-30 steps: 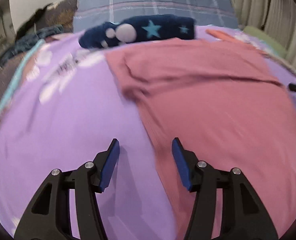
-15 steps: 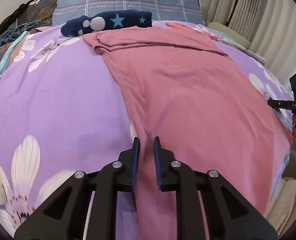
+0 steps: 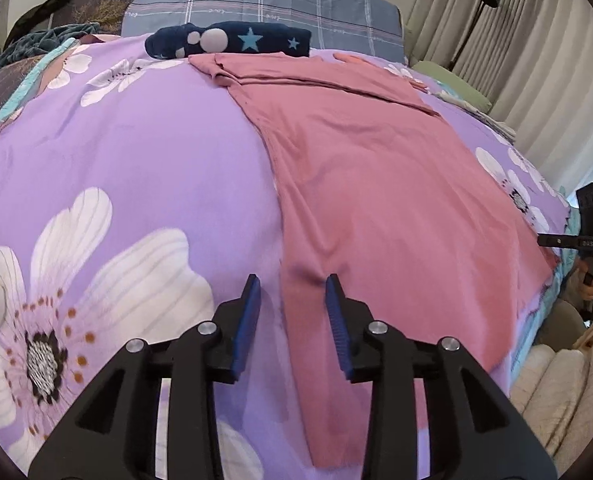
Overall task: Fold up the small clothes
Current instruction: 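Lift the hem with both grippers and fold it toward the collar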
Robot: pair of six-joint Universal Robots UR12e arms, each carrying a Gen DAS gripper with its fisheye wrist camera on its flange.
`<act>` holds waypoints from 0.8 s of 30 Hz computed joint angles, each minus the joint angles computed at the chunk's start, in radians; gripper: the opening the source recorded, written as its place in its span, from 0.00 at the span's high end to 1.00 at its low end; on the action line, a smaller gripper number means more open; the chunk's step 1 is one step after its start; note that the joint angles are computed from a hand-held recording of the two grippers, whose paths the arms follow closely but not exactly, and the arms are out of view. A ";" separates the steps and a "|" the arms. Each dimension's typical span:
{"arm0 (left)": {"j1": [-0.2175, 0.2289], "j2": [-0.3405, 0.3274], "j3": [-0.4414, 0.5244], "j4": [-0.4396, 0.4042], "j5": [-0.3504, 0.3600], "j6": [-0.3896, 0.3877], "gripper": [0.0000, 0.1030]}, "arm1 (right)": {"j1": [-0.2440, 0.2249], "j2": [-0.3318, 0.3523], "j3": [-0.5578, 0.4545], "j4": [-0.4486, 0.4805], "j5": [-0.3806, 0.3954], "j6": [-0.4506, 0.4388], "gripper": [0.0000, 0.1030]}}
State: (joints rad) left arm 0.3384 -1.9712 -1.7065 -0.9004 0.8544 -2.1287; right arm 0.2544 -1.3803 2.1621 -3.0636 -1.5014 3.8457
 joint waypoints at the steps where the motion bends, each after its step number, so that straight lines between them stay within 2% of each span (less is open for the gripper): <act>1: 0.004 0.000 0.003 -0.039 -0.016 0.020 0.63 | -0.003 0.004 0.005 -0.022 0.010 0.008 0.66; 3: 0.009 0.000 0.008 -0.104 -0.043 0.047 0.62 | -0.014 0.024 0.008 -0.083 0.050 0.039 0.66; 5: 0.010 0.002 0.005 -0.120 -0.052 0.046 0.62 | -0.020 0.046 -0.002 -0.115 0.078 0.038 0.66; 9: 0.018 0.015 -0.012 -0.130 -0.058 0.051 0.63 | -0.014 0.046 -0.013 -0.101 0.075 0.032 0.68; 11: 0.023 0.017 -0.016 -0.132 -0.065 0.050 0.64 | -0.015 0.040 -0.007 -0.098 0.076 0.033 0.72; 15: 0.029 0.011 -0.007 -0.160 -0.085 0.020 0.64 | -0.015 0.045 -0.001 -0.126 0.077 0.048 0.73; 16: 0.028 0.014 -0.014 -0.141 -0.082 0.012 0.67 | -0.013 0.047 -0.001 -0.132 0.075 0.051 0.73; 18: 0.021 0.019 -0.034 -0.062 -0.062 -0.031 0.83 | -0.007 0.052 -0.008 -0.126 0.049 0.056 0.84; 19: 0.017 0.021 -0.038 -0.033 -0.053 -0.064 0.96 | -0.004 0.053 -0.010 -0.121 0.034 0.063 0.96; 21: 0.017 0.028 -0.041 -0.018 -0.059 -0.111 0.97 | -0.005 0.050 0.002 -0.158 0.020 0.098 0.97; 22: 0.019 0.042 -0.054 0.025 -0.074 -0.134 0.98 | -0.007 0.048 0.010 -0.196 0.016 0.111 0.97; 24: 0.028 0.064 -0.070 0.071 -0.127 -0.142 0.98 | -0.010 0.037 0.023 -0.282 -0.002 0.128 0.98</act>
